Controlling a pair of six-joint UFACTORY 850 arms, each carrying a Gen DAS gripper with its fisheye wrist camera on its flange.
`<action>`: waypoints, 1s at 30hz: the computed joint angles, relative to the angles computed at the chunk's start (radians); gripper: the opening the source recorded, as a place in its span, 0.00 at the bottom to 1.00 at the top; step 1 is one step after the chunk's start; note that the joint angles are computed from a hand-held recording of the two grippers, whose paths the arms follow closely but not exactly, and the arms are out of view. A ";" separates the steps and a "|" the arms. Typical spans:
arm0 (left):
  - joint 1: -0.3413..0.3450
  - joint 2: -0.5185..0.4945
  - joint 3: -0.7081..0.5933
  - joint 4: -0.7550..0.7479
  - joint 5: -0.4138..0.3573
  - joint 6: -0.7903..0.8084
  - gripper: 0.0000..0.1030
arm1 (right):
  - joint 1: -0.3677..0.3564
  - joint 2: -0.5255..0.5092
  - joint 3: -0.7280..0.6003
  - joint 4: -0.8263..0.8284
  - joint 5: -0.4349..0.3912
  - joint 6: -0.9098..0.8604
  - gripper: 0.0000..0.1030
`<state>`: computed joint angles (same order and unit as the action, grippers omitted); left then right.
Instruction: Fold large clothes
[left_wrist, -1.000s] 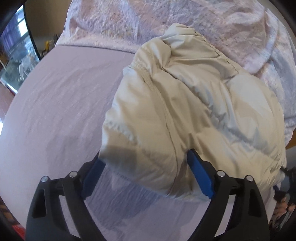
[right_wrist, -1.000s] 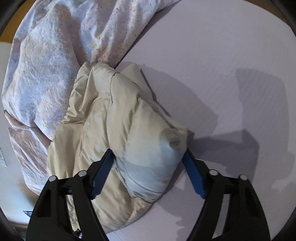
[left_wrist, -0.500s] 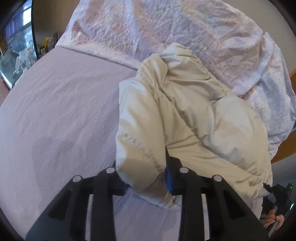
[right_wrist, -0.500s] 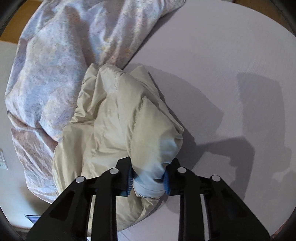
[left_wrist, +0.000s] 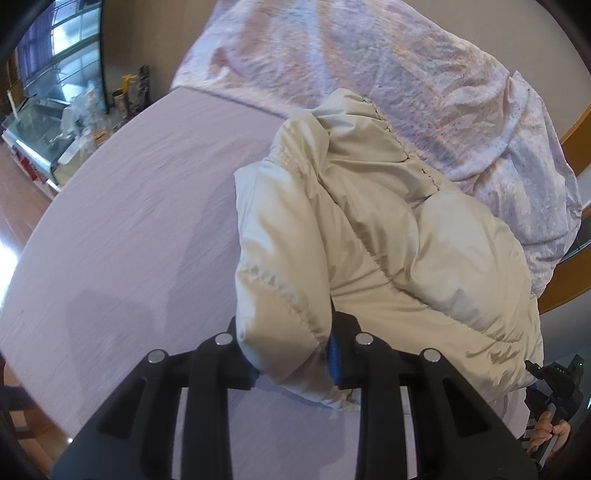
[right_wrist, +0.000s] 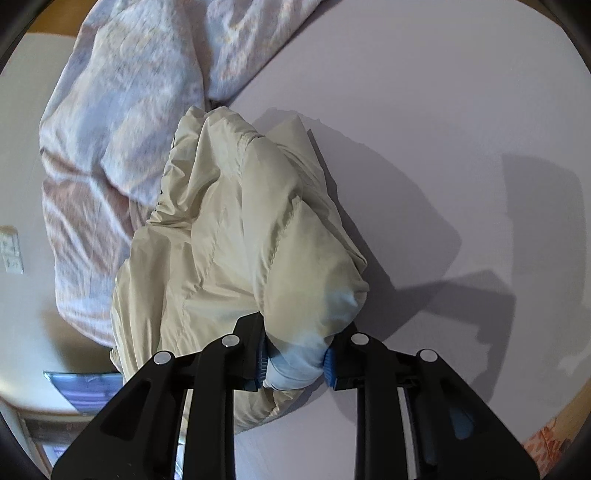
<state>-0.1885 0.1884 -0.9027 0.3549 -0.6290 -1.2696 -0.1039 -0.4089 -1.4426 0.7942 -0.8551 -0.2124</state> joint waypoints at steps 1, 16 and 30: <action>-0.009 0.028 0.019 0.002 -0.020 -0.012 0.27 | -0.006 0.021 0.026 0.006 -0.011 -0.012 0.23; -0.084 0.107 0.081 0.027 -0.142 -0.095 0.57 | -0.016 0.145 0.056 -0.327 0.086 -0.026 0.66; -0.070 0.095 0.080 0.006 -0.125 -0.086 0.75 | 0.175 0.121 0.009 -0.077 0.025 -0.483 0.51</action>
<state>-0.2588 0.2836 -0.8223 0.3609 -0.7540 -1.3556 0.0710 -0.2875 -1.4341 0.7176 -0.8301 -0.6956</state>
